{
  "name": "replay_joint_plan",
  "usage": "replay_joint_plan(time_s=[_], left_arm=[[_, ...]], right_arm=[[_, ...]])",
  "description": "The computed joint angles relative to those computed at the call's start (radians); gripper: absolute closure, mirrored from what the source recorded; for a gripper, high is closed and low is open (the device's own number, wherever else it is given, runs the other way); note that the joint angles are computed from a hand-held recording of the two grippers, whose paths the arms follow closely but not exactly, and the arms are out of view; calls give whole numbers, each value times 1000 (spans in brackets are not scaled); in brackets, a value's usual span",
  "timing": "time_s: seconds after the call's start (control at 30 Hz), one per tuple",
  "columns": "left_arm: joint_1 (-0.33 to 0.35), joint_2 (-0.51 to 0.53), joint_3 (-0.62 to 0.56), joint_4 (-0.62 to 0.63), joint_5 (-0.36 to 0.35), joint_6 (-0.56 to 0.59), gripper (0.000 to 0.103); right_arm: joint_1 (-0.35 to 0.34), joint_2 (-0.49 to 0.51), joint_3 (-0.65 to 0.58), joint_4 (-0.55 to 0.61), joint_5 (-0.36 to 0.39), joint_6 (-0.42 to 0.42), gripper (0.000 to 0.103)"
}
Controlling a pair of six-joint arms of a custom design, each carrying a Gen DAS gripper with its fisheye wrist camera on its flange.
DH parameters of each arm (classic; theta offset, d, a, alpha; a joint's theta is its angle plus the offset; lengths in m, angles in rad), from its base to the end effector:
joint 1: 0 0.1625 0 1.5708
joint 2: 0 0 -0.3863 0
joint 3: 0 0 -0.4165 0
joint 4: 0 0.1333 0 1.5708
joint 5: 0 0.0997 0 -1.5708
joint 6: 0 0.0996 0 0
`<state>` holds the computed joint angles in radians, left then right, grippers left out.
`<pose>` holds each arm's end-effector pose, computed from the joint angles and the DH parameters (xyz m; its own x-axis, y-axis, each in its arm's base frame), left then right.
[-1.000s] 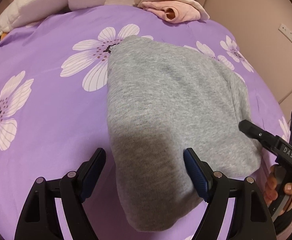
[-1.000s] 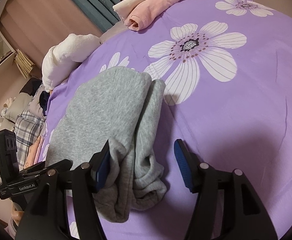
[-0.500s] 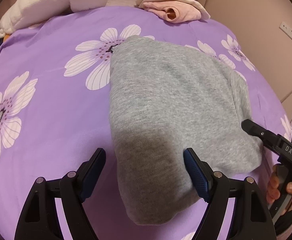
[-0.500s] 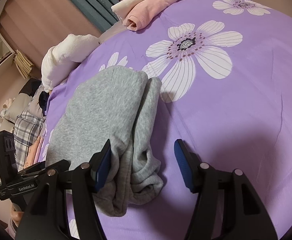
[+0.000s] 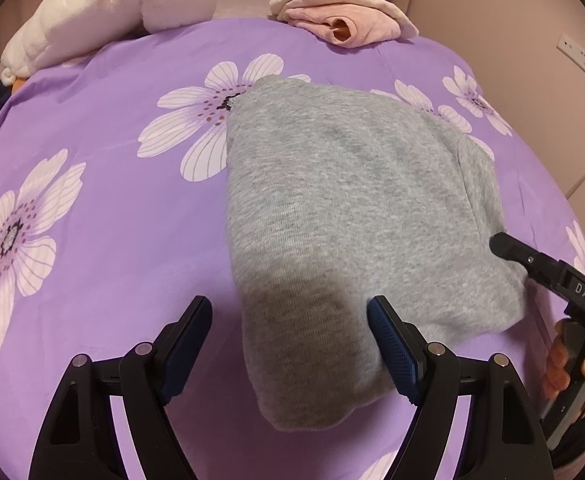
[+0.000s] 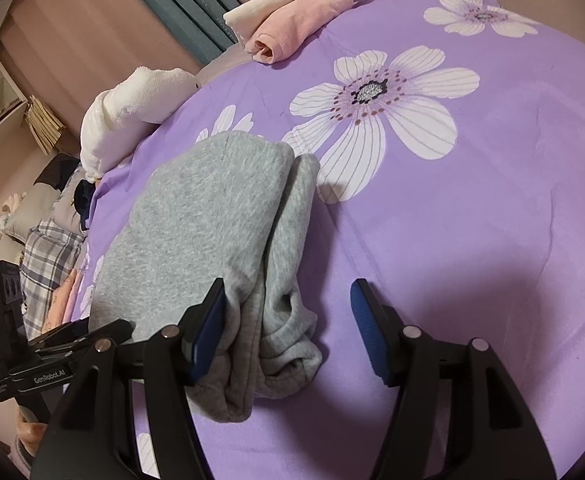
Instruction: Fold small clothes
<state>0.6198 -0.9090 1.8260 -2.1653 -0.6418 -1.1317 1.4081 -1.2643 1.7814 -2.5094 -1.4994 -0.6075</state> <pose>-0.3373 -0.5024 0.0485 -0.7588 -0.2288 -0.6098 0.2005 0.8088 -0.5529 0.0397 -0.6249 0.2750 -0.8964 -0.4050 0.1801 -0.4432 0.8151 -0.3731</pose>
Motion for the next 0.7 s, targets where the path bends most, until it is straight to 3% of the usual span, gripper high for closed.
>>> replay_joint_plan(time_s=[0.27,0.33,0.47,0.57,0.63,0.67,0.7], left_arm=[[-57,-63,29,156,33,-74,23],[-68,-72,25,201,47,-100,23],[-74,-89,55,52,46,-8,23],[-73,-65,44,-54,47,81,25],[-70,-28,15,-100,45,151,38],[-68,-16,5,-107,43,169,41],[-63,5,-11,-123,37,203,47]], right_arm=[[22,-38,36,-88,-62,-45,40],[35,-41,44,-146,-108,-64,39],[35,-48,31,-134,-85,-77,39],[36,-44,-1,-69,-16,-70,39],[46,-27,-25,-44,22,-63,39],[56,-12,-39,-42,37,-64,42],[65,-1,-46,-43,46,-71,52]])
